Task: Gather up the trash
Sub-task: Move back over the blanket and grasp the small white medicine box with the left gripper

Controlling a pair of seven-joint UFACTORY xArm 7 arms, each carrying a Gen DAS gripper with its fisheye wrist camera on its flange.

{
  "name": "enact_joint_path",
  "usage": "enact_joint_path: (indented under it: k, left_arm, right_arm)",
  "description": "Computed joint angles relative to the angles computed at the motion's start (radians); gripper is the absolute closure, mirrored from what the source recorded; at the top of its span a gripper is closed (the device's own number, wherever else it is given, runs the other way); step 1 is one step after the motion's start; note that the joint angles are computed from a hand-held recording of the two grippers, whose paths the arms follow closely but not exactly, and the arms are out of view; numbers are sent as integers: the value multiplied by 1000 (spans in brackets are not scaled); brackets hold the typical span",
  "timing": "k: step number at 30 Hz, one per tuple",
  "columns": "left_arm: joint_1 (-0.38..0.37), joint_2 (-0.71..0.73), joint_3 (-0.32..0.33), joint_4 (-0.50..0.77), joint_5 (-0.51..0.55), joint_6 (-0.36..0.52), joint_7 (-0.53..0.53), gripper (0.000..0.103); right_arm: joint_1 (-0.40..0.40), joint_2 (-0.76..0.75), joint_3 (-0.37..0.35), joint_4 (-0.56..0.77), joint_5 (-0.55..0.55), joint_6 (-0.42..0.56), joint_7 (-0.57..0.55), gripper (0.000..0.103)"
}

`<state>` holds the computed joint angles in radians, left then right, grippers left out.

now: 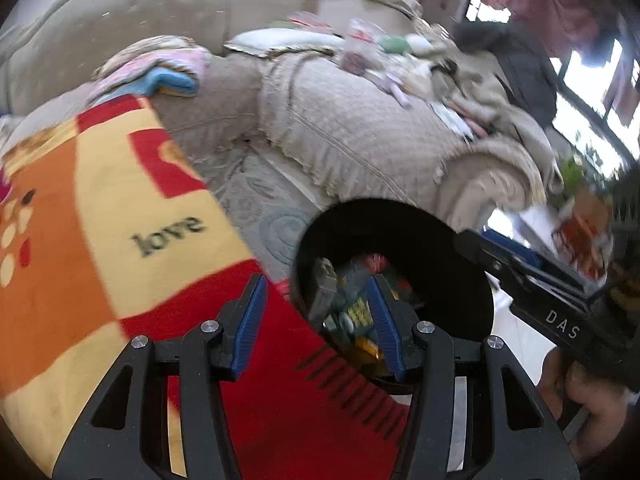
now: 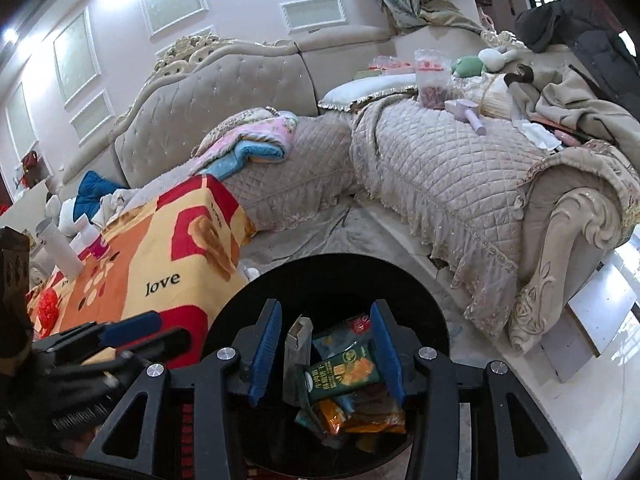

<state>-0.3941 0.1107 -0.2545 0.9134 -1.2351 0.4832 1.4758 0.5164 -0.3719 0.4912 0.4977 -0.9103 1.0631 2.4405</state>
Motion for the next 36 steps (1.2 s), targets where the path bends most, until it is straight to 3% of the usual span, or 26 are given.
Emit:
enact_joint_path:
  k: [3,9,13,16,18,21,25,27,30,36]
  left_arm:
    - [23,-24,21,-2,-20,-3,-20,52]
    - [105,-107,104,-17,-98,83,-14,52]
    - [168,-127,164,-3,-103,95,17,52]
    - [234,-88,207,49,-69,95,53,51]
    - [288,-36,229,99,-59,72,114,46]
    - [374,78,250,201,-16,32,154,46]
    - [477,264,273,396,21,-27,93,46]
    - [519,370,292,522,86,0,-14,46]
    - [553,496,299,678,190,31,-95,46]
    - [552,660,282,882,440,113,-110,46]
  right_arm:
    - [1,0,19,17,-2,46,15,59]
    - [9,78,38,103,-82,130,84,58]
    - [23,190,-3,191,-225,84,99,58]
    - [38,306,-52,291,-351,9,45,57]
    - [49,409,-87,392,-419,-43,-47,57]
    - [75,528,-134,510,-487,-105,-124,56]
    - [114,633,-193,616,-517,-151,-167,56]
    - [130,673,-220,660,-508,-166,-202,56]
    - [157,721,-256,719,-474,-175,-268,56]
    - [207,707,-324,703,-454,-217,-248,56]
